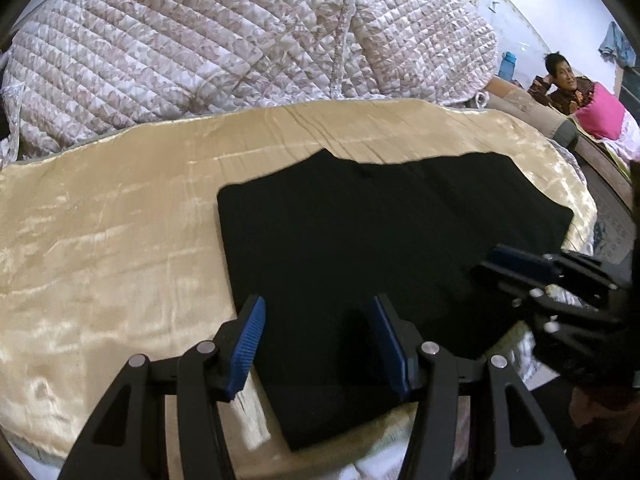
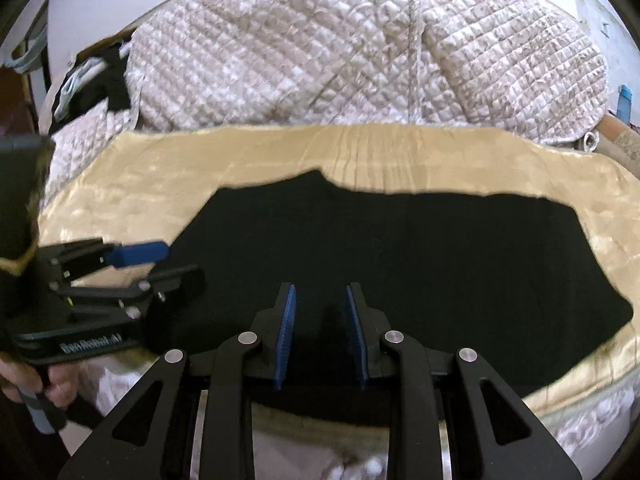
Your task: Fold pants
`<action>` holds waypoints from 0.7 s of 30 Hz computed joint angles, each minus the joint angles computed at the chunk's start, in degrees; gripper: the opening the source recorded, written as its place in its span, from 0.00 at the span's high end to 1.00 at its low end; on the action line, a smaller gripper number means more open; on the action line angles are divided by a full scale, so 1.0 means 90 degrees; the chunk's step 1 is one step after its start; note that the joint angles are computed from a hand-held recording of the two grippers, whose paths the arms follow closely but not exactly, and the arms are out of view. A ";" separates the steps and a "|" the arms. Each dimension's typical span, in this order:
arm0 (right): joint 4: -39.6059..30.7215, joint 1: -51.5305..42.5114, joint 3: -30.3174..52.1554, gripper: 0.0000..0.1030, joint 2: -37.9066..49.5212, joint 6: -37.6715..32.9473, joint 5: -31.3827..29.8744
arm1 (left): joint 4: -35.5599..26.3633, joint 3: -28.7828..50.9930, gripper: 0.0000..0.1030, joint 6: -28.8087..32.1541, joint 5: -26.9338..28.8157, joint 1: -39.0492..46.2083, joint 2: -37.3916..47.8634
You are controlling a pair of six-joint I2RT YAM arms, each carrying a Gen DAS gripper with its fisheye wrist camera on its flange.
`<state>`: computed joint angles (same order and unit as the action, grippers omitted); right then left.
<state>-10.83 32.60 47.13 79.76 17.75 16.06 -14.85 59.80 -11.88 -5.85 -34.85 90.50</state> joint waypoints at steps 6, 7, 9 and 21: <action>-0.0386 -0.0247 -0.0290 0.75 -0.0254 0.0316 0.0287 | 0.0070 -0.0239 0.44 0.0076 -0.0100 -0.0177 -0.0141; -0.0435 -0.0340 -0.0372 0.75 -0.0375 0.0403 0.0359 | 0.0073 -0.0244 0.44 0.0062 -0.0082 -0.0171 -0.0144; -0.0444 -0.0861 -0.0676 0.75 -0.0832 0.0660 0.0098 | 0.0064 -0.0240 0.44 0.0053 -0.0040 -0.0150 -0.0146; -0.0034 -0.4271 -0.1842 0.43 -0.2346 0.2477 -0.1942 | 0.0194 -0.0369 0.43 0.0061 -0.0086 -0.0173 -0.0155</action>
